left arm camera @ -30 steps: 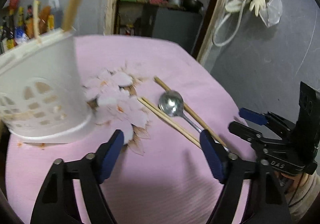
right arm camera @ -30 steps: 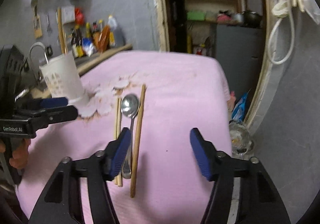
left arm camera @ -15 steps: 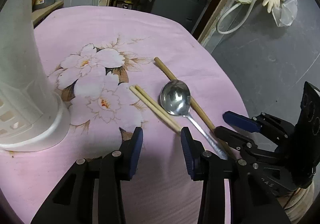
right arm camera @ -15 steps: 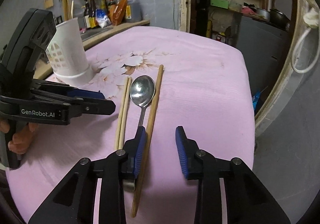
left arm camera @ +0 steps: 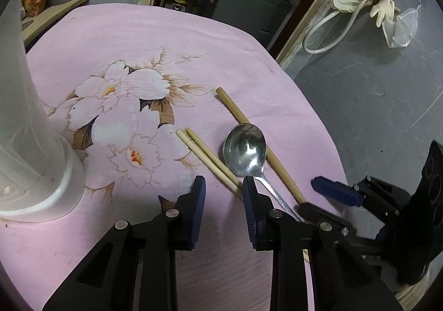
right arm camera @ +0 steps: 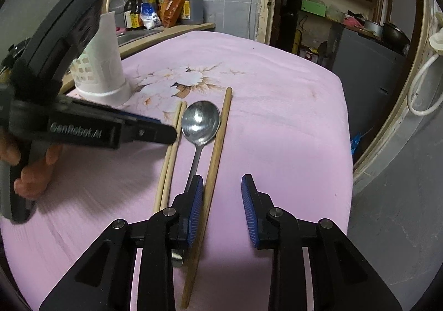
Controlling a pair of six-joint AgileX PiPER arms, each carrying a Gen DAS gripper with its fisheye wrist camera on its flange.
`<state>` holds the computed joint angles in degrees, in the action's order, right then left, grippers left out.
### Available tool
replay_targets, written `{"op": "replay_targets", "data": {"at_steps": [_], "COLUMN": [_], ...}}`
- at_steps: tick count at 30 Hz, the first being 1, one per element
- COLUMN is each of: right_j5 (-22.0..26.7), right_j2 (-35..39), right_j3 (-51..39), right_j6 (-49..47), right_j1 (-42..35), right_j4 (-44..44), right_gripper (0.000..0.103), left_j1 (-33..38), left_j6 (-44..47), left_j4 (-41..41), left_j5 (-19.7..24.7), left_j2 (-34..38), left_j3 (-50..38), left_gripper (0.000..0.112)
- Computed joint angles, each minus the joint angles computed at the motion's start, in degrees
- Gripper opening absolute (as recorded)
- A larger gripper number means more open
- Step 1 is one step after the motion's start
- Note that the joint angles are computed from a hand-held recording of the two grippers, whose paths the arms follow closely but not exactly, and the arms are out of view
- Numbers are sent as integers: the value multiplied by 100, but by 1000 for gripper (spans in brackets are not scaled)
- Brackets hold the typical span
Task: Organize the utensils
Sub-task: 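Move both tools back to the remaining chopsticks and spoon, then close left tool on a chopstick while right tool grasps another chopstick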
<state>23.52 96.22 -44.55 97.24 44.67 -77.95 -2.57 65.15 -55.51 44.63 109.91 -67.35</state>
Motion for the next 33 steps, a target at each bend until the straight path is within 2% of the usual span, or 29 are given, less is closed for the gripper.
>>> {"op": "replay_targets", "data": {"at_steps": [4,9,12,15,16,19,22,26,29,33], "right_j5": [162,304,640,1060,1043,910,1034,1111,1084,978], "right_j2": [122,224,365,451,401,270,217,47,-111,-432], "right_j3": [-131,-259,-441,-524,-456,-275,-195,24,252,644], "right_j6": [-120,-315,-560,-501,-346,3,165,552,852,1340], "right_j1": [76,108,260,416,403,318,387,477,530,559], "right_j4": [98,237,462,507,430,248,205,155,107,-70], "right_gripper": [27,27,27,14,8,6,5,5,5,5], "left_j1": [-2,-6,13,105,132,136,205,419,474,427], "left_j6": [-202,-329,-409,-475,-465,-514,-515,-460,-454,-614], "left_j4": [-24,-118,-112,-35,1,277,360,135,153,211], "left_j5": [161,245,321,536,575,574,753,1317,1480,1607], "left_j2": [163,230,251,297,286,231,306,483,461,524], "left_j3": [-210,-287,-329,-422,-438,-463,-528,-702,-695,-781], "left_gripper": [12,10,9,8,0,0,0,0,1,15]}}
